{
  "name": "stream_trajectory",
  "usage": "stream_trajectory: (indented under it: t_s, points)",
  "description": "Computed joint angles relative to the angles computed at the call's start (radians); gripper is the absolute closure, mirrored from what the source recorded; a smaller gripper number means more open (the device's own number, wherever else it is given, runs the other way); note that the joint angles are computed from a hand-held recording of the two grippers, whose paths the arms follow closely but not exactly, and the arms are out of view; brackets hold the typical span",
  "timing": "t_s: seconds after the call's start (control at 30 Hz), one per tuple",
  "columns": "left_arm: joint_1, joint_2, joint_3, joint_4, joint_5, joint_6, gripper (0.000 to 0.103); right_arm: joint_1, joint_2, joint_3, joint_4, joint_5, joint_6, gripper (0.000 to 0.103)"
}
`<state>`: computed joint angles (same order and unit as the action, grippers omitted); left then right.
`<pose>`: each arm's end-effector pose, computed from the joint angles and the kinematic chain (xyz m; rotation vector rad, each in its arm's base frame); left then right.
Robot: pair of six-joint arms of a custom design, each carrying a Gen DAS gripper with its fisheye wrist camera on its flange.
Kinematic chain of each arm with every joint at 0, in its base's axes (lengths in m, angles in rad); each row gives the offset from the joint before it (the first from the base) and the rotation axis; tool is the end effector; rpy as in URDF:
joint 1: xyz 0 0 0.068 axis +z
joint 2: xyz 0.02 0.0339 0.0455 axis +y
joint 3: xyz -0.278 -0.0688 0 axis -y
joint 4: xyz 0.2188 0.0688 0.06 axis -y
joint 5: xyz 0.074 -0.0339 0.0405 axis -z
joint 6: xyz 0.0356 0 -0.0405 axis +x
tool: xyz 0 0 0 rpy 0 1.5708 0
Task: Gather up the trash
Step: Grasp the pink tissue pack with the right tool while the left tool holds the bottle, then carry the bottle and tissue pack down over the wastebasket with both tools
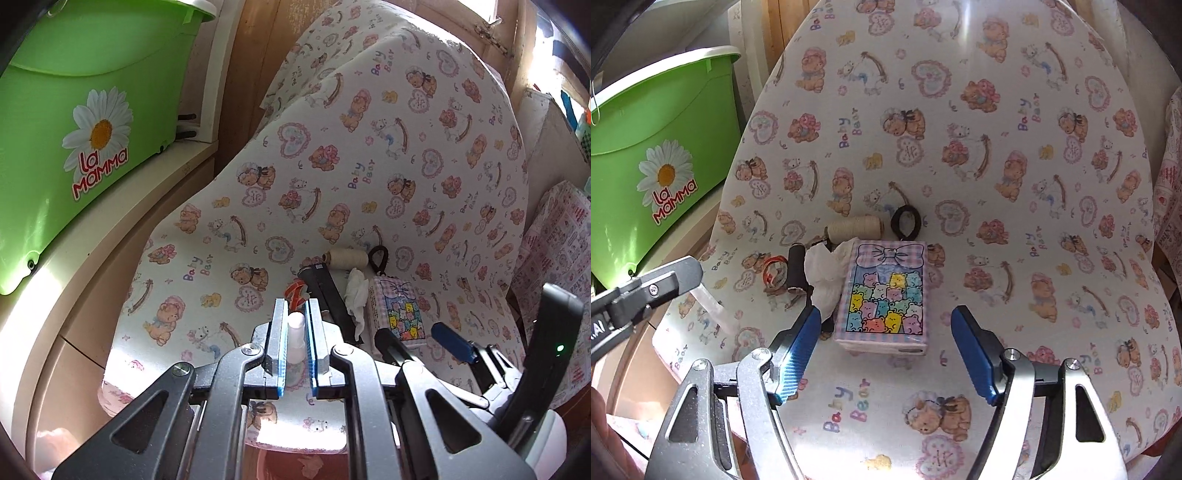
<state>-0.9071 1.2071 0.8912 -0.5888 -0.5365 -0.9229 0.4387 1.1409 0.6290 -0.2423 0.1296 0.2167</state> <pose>0.1452 -0.1561 0.2801 -0.2384 2.3134 -0.2467 0.1866 0.0825 0.2365 -0.1925 2.3161 0.1808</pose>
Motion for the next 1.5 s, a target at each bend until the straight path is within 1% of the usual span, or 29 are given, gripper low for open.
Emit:
stream_trajectory:
  t_s: [0.03, 0.07, 0.1, 0.13, 0.2, 0.3, 0.4, 0.57, 0.73, 0.9, 1.0, 1.1, 1.2, 1.3, 1.37, 1.43, 1.5]
  points:
    - [0.009, -0.014, -0.006, 0.007, 0.014, 0.000, 0.095, -0.001, 0.017, 0.004, 0.000, -0.005, -0.001, 0.036]
    - [0.020, -0.028, -0.013, 0.017, 0.032, 0.000, 0.095, -0.001, 0.030, 0.009, -0.003, -0.008, -0.005, 0.043]
    - [0.034, -0.044, -0.022, 0.029, 0.056, -0.001, 0.095, -0.004, 0.036, 0.011, -0.006, -0.016, -0.011, 0.046]
    - [0.052, -0.060, -0.032, 0.042, 0.085, -0.004, 0.095, -0.009, 0.030, 0.008, 0.000, -0.022, -0.014, 0.046]
    - [0.064, -0.067, -0.029, 0.034, 0.099, -0.011, 0.095, -0.019, -0.003, -0.004, 0.006, -0.024, -0.016, 0.047]
    - [0.036, -0.061, -0.007, 0.010, 0.055, 0.004, 0.095, -0.039, -0.041, 0.009, -0.024, -0.048, -0.055, 0.047]
    - [0.017, -0.059, 0.002, 0.014, 0.047, 0.012, 0.095, -0.078, -0.087, 0.021, -0.063, -0.085, -0.076, 0.048]
    - [-0.039, -0.030, 0.031, -0.012, 0.006, 0.009, 0.095, -0.193, -0.167, 0.049, -0.148, -0.193, -0.140, 0.048]
    - [-0.097, -0.013, 0.045, -0.030, 0.019, -0.029, 0.095, -0.358, -0.246, 0.092, -0.269, -0.370, -0.244, 0.049]
    - [-0.194, 0.007, 0.093, -0.070, -0.049, -0.052, 0.095, -0.496, -0.311, 0.129, -0.388, -0.493, -0.350, 0.050]
    - [-0.251, 0.006, 0.086, -0.074, -0.052, -0.115, 0.095, -0.595, -0.350, 0.154, -0.488, -0.583, -0.433, 0.050]
    - [-0.308, -0.009, 0.055, -0.063, -0.033, -0.187, 0.095, -0.716, -0.376, 0.183, -0.618, -0.694, -0.544, 0.050]
    - [-0.362, -0.019, 0.035, -0.055, -0.018, -0.243, 0.095, -0.884, -0.385, 0.204, -0.779, -0.843, -0.699, 0.049]
    - [-0.389, -0.008, 0.029, -0.056, -0.006, -0.270, 0.095, -1.033, -0.347, 0.223, -0.972, -0.942, -0.891, 0.049]
    - [-0.389, 0.003, 0.021, -0.040, 0.018, -0.266, 0.095, -1.110, -0.336, 0.221, -1.073, -0.961, -1.017, 0.049]
    - [-0.390, 0.025, 0.029, -0.047, 0.022, -0.267, 0.095, -1.148, -0.336, 0.213, -1.139, -0.947, -1.112, 0.049]
    - [-0.389, 0.057, 0.047, -0.072, 0.026, -0.262, 0.095, -1.137, -0.342, 0.192, -1.156, -0.906, -1.132, 0.049]
